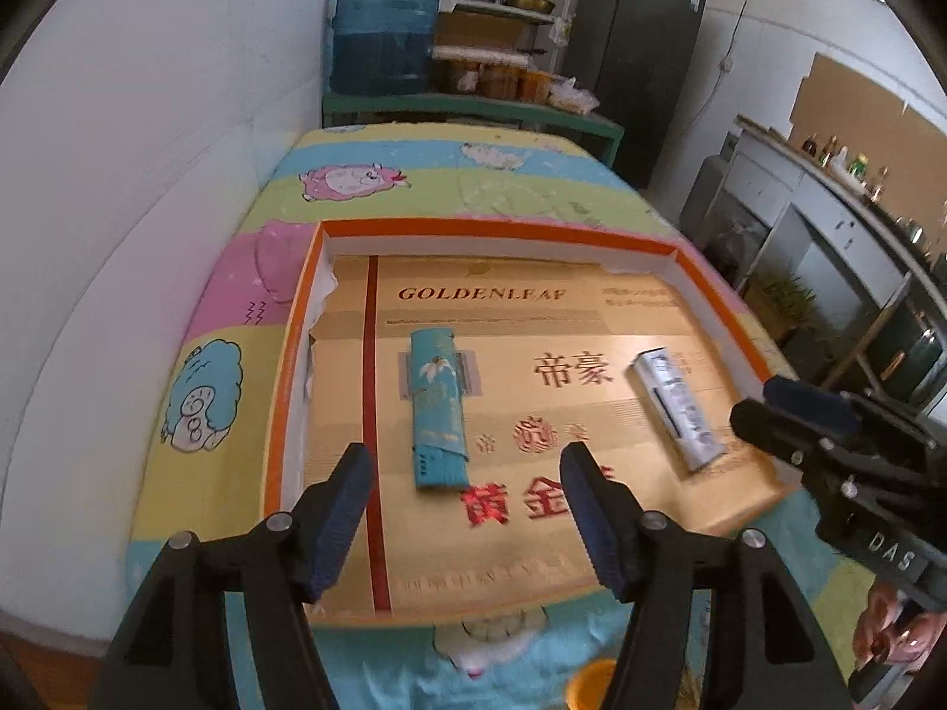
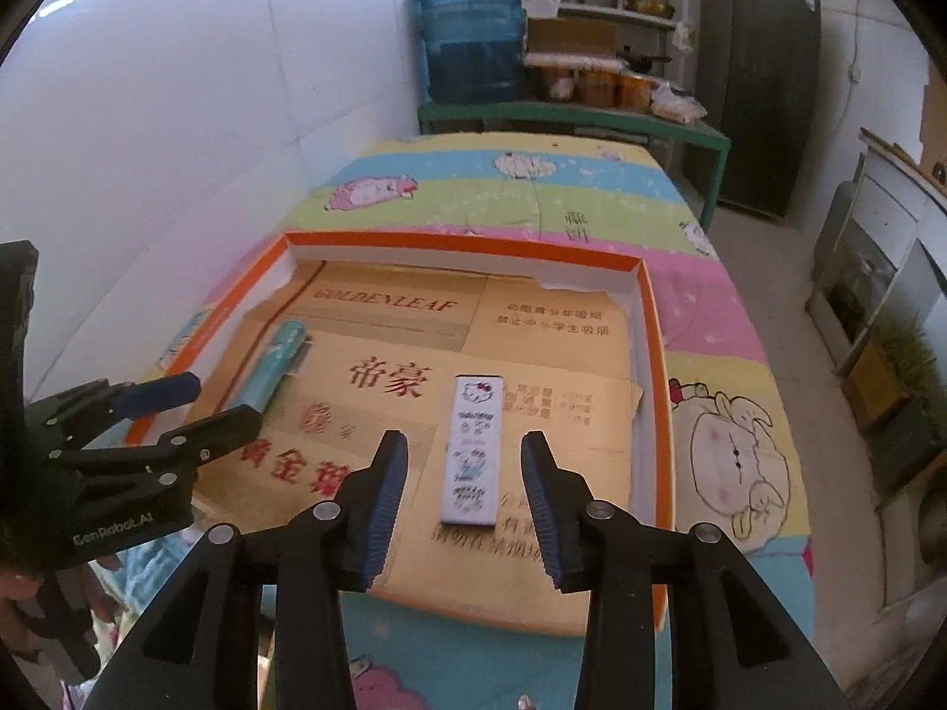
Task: Organize rigid objects
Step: 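Withdraw both grippers from the lid back toward the remaining items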
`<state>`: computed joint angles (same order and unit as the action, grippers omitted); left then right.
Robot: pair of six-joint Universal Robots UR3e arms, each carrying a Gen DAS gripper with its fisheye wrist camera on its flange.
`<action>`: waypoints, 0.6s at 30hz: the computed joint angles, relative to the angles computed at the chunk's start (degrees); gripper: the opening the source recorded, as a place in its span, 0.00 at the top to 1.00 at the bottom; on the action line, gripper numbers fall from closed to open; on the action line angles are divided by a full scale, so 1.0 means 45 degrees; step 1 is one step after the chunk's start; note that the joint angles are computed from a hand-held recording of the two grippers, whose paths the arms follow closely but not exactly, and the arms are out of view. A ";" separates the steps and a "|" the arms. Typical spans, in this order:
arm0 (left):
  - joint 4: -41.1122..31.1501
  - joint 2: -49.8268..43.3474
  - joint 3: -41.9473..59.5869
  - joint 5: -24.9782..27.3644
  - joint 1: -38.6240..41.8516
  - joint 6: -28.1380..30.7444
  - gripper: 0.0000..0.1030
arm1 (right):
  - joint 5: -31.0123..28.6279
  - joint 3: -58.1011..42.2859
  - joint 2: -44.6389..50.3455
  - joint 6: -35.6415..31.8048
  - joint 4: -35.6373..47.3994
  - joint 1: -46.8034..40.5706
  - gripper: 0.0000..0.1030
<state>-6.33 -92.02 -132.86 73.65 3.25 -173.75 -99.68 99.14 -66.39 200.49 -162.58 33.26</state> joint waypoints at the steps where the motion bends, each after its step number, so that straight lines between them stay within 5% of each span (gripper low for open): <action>1: 0.0004 0.0335 -0.0234 -0.0082 0.0073 0.0009 0.37 | -0.0098 0.0174 -0.0169 0.0108 -0.0086 0.0144 0.60; 13: -0.0813 0.5541 -0.3020 -0.1011 0.0796 0.0244 0.37 | -0.1798 0.1313 -0.1728 0.1755 0.0010 0.2195 0.60; 18: -0.2770 0.8532 -0.3702 -0.0910 0.1131 0.0443 0.37 | -0.1947 0.1767 -0.2199 0.2407 0.0077 0.2814 0.60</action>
<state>-18.80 -53.62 -149.52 69.56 8.34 -171.76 -108.44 107.09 -76.29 211.32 -162.23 45.92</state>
